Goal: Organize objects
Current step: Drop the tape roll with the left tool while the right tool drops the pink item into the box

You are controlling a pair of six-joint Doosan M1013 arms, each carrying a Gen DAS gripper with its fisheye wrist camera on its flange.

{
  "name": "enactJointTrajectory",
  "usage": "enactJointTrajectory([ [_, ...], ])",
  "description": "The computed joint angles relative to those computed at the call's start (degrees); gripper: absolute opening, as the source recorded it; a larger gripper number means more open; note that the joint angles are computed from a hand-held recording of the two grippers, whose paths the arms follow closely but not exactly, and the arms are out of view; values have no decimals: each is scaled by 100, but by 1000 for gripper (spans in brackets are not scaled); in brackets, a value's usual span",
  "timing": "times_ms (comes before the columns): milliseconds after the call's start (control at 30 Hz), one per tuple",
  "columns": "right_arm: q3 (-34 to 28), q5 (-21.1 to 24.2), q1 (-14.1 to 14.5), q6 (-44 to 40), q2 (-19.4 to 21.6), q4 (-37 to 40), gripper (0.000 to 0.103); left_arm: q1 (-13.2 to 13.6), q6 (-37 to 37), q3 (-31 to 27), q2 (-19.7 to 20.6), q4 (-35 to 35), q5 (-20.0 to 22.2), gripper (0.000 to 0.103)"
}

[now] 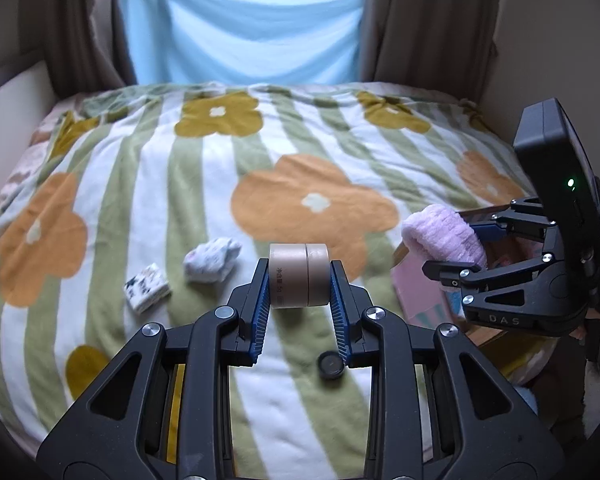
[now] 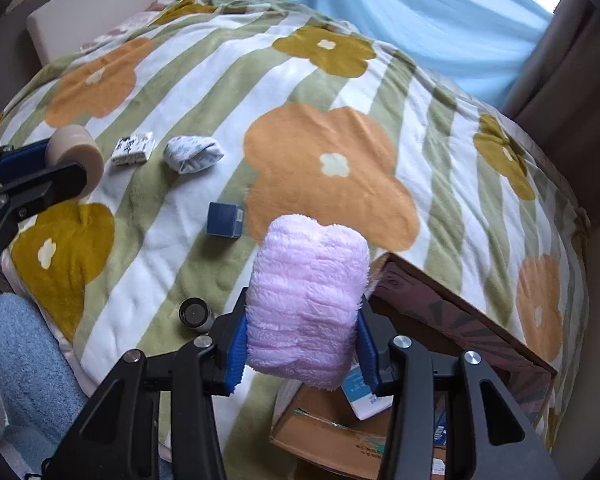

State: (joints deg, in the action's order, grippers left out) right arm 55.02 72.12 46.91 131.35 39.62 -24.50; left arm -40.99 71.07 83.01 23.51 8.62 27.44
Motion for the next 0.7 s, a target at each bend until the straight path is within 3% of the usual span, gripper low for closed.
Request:
enactJointTrajectory([
  [300, 1160, -216, -88, 1168, -823, -606, 42, -382, 772, -652, 349, -586, 92, 25],
  [700, 2662, -534, -350, 2372, -1658, -642, 42, -853, 1468, -1456, 1084, -1172, 677, 25],
])
